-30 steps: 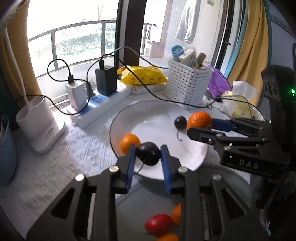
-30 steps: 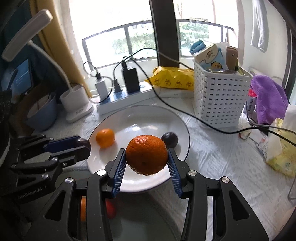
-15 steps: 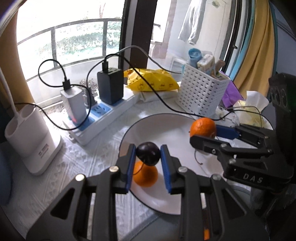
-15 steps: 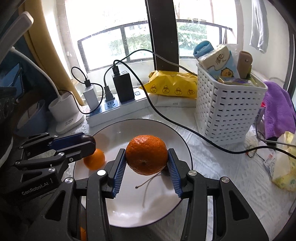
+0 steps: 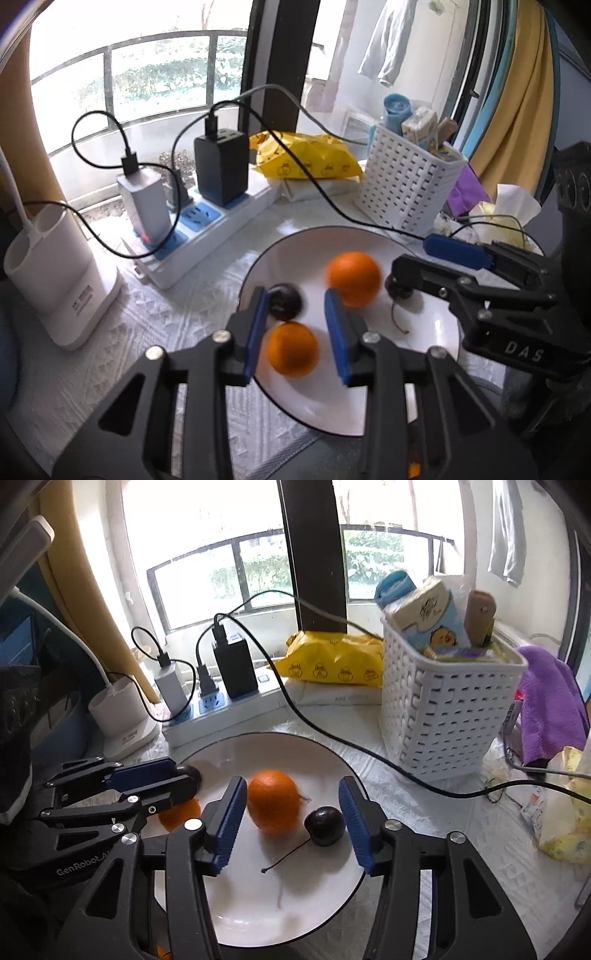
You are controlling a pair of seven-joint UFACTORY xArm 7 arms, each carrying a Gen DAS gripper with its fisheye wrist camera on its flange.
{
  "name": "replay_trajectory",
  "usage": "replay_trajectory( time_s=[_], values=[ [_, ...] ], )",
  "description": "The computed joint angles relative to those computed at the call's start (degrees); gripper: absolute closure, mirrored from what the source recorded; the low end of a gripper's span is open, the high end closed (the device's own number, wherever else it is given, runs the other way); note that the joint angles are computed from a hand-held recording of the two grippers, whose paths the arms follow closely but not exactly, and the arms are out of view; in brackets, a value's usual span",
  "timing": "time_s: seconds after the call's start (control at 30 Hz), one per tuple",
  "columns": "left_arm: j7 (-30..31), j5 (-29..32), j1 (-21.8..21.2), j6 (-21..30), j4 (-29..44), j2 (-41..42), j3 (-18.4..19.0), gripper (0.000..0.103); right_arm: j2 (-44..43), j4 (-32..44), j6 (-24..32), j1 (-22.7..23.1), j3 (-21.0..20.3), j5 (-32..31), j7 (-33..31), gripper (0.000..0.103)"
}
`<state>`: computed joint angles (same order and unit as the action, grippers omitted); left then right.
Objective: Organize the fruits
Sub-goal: 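Move both open grippers back over the fruit mat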
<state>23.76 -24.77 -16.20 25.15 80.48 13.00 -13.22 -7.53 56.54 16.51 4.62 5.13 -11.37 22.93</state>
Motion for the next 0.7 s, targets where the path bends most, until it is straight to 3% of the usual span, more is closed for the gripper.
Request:
replay_trajectory(
  time_s=[0.5, 0.57, 0.7],
  values=[
    [3.51, -5.01, -0.42, -1.94, -7.73, -8.92, 1.21, 0.066, -6.3, -3.33, 1.65, -0.88, 2.04, -2.21, 3.26, 0.048],
    [4.47, -6.12, -0.76, -2.5, -9.13, -10.39, 1.64, 0.055, -7.4, -3.96, 1.92, -0.99, 2.5, -2.5, 3.74, 0.048],
    [6.26, -8.79, -1.74, -3.17, -11.97, -13.52, 2.65, 0.052, -9.86, -5.66, 2.52, -0.94, 3.24, -2.43, 4.4, 0.048]
  ],
)
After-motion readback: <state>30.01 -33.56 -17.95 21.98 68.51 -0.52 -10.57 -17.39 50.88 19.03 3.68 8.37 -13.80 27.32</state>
